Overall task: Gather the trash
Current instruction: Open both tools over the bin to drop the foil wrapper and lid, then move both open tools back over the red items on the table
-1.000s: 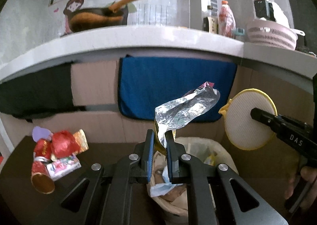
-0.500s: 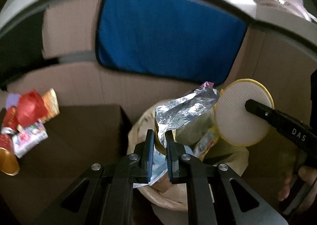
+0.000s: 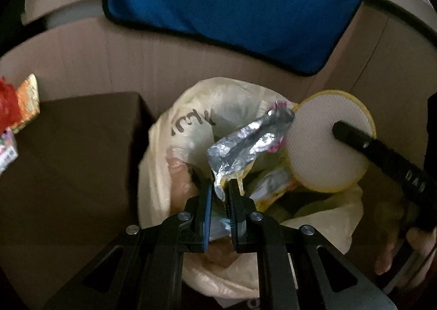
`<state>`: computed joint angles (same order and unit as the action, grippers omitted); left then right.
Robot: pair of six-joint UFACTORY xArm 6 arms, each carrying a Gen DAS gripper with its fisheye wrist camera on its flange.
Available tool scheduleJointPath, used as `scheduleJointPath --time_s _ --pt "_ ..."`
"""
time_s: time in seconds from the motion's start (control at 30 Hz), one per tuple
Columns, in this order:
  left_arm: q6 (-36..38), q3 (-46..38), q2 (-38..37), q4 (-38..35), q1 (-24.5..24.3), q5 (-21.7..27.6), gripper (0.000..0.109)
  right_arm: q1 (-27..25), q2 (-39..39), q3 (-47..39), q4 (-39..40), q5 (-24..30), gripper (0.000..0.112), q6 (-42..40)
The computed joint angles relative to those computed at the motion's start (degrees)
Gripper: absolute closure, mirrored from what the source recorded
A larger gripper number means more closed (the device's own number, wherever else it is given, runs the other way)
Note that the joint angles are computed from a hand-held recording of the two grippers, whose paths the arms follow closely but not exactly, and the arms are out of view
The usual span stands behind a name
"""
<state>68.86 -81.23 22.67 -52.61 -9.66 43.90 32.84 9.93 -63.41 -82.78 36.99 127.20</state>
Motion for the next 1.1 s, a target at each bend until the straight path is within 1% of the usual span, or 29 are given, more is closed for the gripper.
scheduleJointPath --time_s 0.07,0.1,0.23,0.33,0.37,0.4,0.43,0.47,0.53,0.6,0.67,0.77,0.83,0.97,1.07,1.1 --pt "0.65 0.27 -0.02 -0.27 -0.52 -0.96 0.096 -0.04 0.91 -0.4 1.78 0.33 0.098 -2.04" --pt "0.29 -0.69 0.66 -0.12 -0.51 -0.5 0.096 -0.12 1.27 -0.46 2.37 0.37 0.098 -2.51" --pt "-1.13 -3.62 2.27 -0.19 0.91 4.49 0.092 -0.91 1.4 0.47 2.06 -0.99 0.098 -0.51" --pt "-0.56 -4.36 2.12 -1.97 1.89 5.83 0.082 -1.09 1.89 0.07 2.78 -1.63 0.096 -0.7" --pt "-0.21 -4.34 1.75 -3.08 2.46 6.5 0.075 -1.13 2.74 -0.96 4.13 -1.75 0.093 -2.01" --pt "-0.12 -4.79 1.59 -4.36 3.17 7.5 0.07 -1.02 2.72 -0.96 4.9 -1.77 0.089 -2.7" --pt "-0.87 -6.26 1.91 -5.51 3.92 8.78 0.068 -0.8 3.07 -1.49 6.71 -1.52 0.073 -4.36" --pt "-1.61 -7.4 2.14 -6.76 4.81 9.83 0.066 -0.47 3.19 -1.77 7.41 -0.95 0.061 -4.91" --pt "-2.53 -8.76 2.22 -8.13 6.18 10.46 0.065 0.63 2.75 -1.76 8.02 1.2 0.06 -4.74" --pt "-2.23 -9.15 1.8 -8.97 7.41 9.67 0.065 1.46 2.08 -1.55 7.57 2.54 0.06 -3.13" --pt "-1.27 -9.37 1.47 -9.22 8.67 6.8 0.065 2.25 1.42 -1.4 7.25 3.79 0.06 -2.12" --pt "0.98 -7.9 0.13 -9.96 11.37 2.33 0.065 3.79 1.92 -3.51 8.59 6.71 0.06 -3.86" --pt "1.4 -8.42 0.52 -9.55 13.63 1.12 0.065 4.47 2.36 -5.09 8.53 7.39 0.06 -4.63" --pt "1.46 -10.03 1.72 -8.16 18.7 0.23 0.065 6.97 5.73 -12.05 7.94 10.09 0.06 -8.01" --pt "1.0 -13.2 4.31 -8.35 22.07 -2.35 0.065 7.7 10.66 -19.91 8.98 9.11 0.06 -13.47" --pt "1.36 -13.0 4.4 -8.92 23.13 -2.93 0.065 7.83 12.51 -22.69 9.77 8.77 0.06 -15.61"
